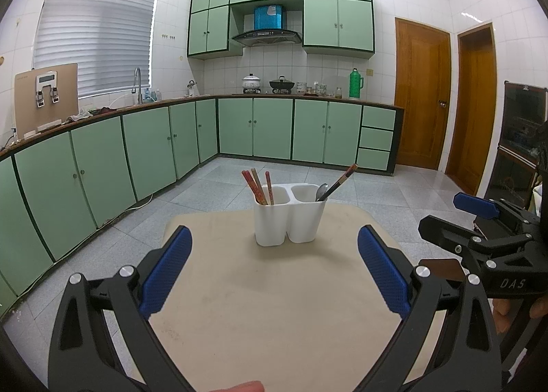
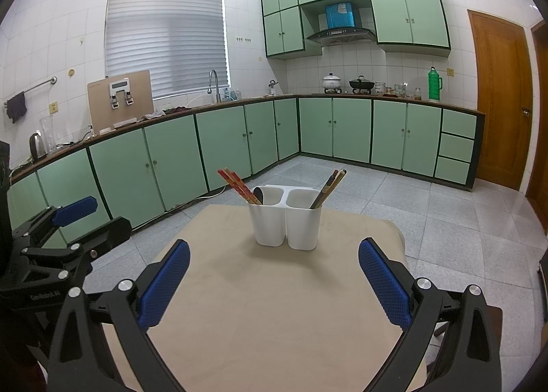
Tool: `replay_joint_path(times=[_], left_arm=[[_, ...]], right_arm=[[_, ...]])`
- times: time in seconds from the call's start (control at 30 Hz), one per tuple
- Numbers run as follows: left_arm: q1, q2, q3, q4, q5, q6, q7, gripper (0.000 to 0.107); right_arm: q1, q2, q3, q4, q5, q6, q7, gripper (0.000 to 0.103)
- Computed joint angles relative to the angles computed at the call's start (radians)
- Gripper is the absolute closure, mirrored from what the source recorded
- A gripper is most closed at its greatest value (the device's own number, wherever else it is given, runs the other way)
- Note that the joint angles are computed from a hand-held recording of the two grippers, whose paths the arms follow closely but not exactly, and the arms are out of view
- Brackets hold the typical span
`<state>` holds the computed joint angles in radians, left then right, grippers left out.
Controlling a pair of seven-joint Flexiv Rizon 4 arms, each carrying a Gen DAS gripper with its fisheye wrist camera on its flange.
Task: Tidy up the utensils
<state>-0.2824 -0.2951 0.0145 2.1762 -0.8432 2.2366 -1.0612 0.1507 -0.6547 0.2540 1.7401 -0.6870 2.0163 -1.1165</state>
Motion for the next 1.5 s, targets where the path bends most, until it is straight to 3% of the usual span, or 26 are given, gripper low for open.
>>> replay_joint_path(times=[1.5], left_arm=[[0.005, 0.002, 0.002, 0.007, 0.015, -0.006, -0.013, 0.012]], right_arm=[[0.026, -0.007, -0.016, 0.009, 0.037, 0.007, -0.025, 0.006]])
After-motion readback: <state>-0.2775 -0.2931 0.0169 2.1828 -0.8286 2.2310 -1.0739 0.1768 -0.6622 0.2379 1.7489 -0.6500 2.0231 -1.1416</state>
